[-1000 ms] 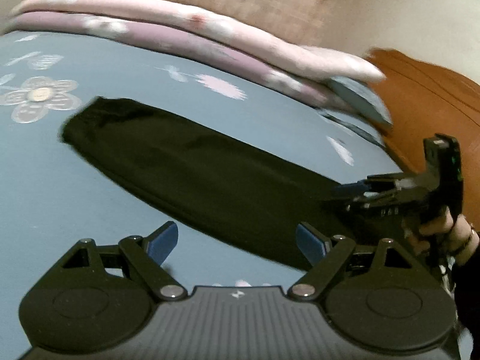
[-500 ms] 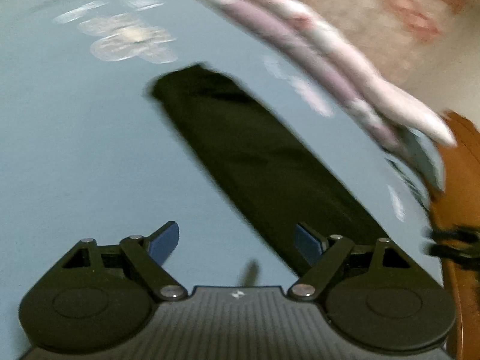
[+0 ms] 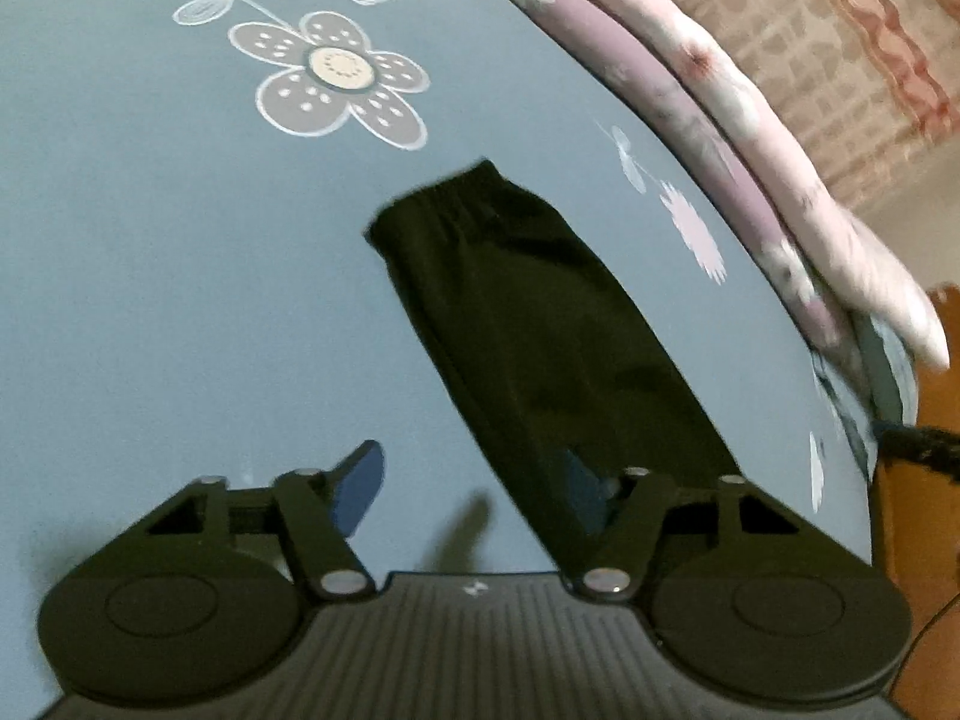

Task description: Fold clothes

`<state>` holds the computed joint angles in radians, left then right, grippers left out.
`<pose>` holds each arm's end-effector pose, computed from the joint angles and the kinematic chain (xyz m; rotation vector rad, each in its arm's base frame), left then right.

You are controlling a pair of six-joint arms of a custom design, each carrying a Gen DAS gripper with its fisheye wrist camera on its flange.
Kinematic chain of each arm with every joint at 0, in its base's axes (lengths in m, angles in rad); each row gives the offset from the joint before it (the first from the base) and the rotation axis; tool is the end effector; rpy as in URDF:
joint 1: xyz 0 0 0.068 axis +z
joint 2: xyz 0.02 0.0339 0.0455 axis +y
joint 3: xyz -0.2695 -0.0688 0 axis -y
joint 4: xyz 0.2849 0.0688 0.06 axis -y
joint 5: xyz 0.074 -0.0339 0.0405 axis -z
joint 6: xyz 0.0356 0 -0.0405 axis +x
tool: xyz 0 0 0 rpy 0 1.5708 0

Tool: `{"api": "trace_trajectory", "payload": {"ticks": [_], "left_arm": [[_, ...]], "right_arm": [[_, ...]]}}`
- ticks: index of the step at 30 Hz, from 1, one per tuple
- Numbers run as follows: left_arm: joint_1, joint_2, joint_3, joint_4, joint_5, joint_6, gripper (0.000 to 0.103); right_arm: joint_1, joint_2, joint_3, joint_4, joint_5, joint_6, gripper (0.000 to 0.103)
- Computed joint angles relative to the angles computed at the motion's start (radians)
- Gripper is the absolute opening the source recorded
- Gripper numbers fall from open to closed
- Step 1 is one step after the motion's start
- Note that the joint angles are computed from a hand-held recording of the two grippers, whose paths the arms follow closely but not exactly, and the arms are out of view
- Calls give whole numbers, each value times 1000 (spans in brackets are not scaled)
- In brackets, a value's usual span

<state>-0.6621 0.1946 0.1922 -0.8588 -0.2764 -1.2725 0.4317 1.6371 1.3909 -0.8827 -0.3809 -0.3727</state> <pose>0.0936 -0.0607 0.1428 -0.8613 2.3114 -0.5570 0.3347 0.1687 0.2744 -1.1491 2.4065 0.5311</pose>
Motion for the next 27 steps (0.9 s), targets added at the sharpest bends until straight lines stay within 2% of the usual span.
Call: {"api": "trace_trajectory", "payload": {"ticks": [3, 8, 11, 16, 21, 23, 25, 26, 27], "left_arm": [[166, 13, -16, 74, 92, 95, 60], [420, 121, -63, 228, 240, 203, 60], [471, 186, -72, 319, 264, 237, 60], [550, 268, -84, 441, 311, 283, 60], [569, 368, -76, 546, 303, 312, 60], [562, 450, -56, 601, 284, 331, 60], [559, 520, -35, 640, 269, 347, 59], [557, 554, -24, 658, 262, 356, 51], [555, 586, -13, 673, 254, 364, 45]], "right_arm": [[82, 157, 91, 41, 3, 2, 58], [168, 431, 313, 51, 3, 5, 58], [195, 589, 476, 18, 2, -6, 58], [210, 816, 768, -117, -21, -21, 57], [228, 886, 859, -142, -42, -44, 55], [233, 898, 875, -140, -56, -47, 50], [241, 898, 871, -120, -52, -54, 32], [242, 901, 877, -130, -65, -62, 26], [245, 895, 869, -129, -66, -69, 14]]}}
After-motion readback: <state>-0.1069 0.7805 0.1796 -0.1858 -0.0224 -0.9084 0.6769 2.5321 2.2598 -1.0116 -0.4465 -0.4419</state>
